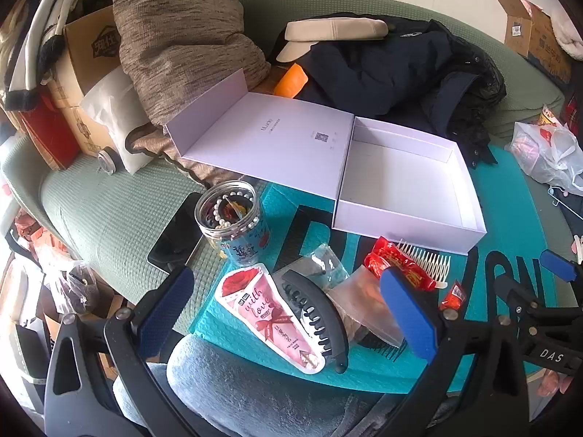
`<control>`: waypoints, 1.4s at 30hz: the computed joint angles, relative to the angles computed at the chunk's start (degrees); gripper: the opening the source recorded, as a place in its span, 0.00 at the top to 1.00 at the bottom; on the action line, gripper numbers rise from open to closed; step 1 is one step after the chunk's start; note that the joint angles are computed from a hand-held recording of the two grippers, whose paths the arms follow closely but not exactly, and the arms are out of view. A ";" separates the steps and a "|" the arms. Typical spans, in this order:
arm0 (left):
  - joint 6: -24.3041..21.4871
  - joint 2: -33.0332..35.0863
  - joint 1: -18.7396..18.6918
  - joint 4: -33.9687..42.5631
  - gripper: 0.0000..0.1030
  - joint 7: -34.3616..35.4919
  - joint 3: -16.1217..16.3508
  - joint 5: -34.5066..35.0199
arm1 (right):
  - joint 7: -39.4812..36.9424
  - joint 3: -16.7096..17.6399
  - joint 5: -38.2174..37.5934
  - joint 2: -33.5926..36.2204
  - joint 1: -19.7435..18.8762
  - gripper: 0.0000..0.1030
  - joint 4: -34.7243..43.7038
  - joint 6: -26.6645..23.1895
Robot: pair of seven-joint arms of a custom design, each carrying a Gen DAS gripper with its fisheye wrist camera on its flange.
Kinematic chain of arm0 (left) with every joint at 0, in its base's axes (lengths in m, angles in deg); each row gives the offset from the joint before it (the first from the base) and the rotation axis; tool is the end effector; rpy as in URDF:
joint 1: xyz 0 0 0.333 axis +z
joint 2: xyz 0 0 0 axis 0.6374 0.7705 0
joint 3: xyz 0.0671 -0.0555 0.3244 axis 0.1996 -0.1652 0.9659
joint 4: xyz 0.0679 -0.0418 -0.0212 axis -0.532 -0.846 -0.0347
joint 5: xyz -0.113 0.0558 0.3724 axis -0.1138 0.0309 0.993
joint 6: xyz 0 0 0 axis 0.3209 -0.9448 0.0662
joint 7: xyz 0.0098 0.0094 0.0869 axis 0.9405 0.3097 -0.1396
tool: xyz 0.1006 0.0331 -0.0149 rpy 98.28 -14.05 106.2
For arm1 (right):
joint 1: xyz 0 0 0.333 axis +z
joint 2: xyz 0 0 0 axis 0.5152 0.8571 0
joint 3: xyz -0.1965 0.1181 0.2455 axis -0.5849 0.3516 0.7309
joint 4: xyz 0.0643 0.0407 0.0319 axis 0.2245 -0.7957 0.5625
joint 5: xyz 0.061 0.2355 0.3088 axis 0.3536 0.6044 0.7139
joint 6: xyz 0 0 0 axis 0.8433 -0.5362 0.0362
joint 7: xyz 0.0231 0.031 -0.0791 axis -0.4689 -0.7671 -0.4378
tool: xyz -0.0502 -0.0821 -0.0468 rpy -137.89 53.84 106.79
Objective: Organize objects
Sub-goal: 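Move both tools over the items on the teal mat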
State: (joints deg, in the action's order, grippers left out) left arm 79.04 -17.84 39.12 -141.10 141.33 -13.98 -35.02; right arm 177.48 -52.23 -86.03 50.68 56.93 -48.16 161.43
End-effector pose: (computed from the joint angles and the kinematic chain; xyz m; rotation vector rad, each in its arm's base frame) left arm 0.5755 -0.0792 0.5416 -1.8269 1.7836 -0.6146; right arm 0.5576 0.3116 0.5204 -1.7222 1.9497 -0.6644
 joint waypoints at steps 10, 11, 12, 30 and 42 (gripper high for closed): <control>0.44 -0.74 0.14 -1.37 0.01 -0.83 0.21 -0.86 | 0.42 -0.07 -0.17 0.00 0.25 0.01 -0.25 0.65; 0.58 -0.81 0.14 -1.56 0.01 -0.58 0.27 -1.29 | 0.44 -0.07 -0.09 -0.07 0.19 0.01 -0.37 0.80; 0.61 -0.87 0.15 -1.70 0.01 -0.37 0.31 -1.64 | 0.47 -0.07 -0.12 -0.12 0.17 0.01 -0.42 0.78; 0.71 -2.70 -0.02 -3.62 0.01 -0.20 0.22 -2.38 | -0.09 0.43 -0.09 -0.55 0.02 0.01 -1.15 1.57; 0.09 -3.72 -0.04 -5.00 0.01 -1.09 0.16 -1.90 | -2.14 0.47 1.97 -0.72 -0.18 0.01 -2.30 3.46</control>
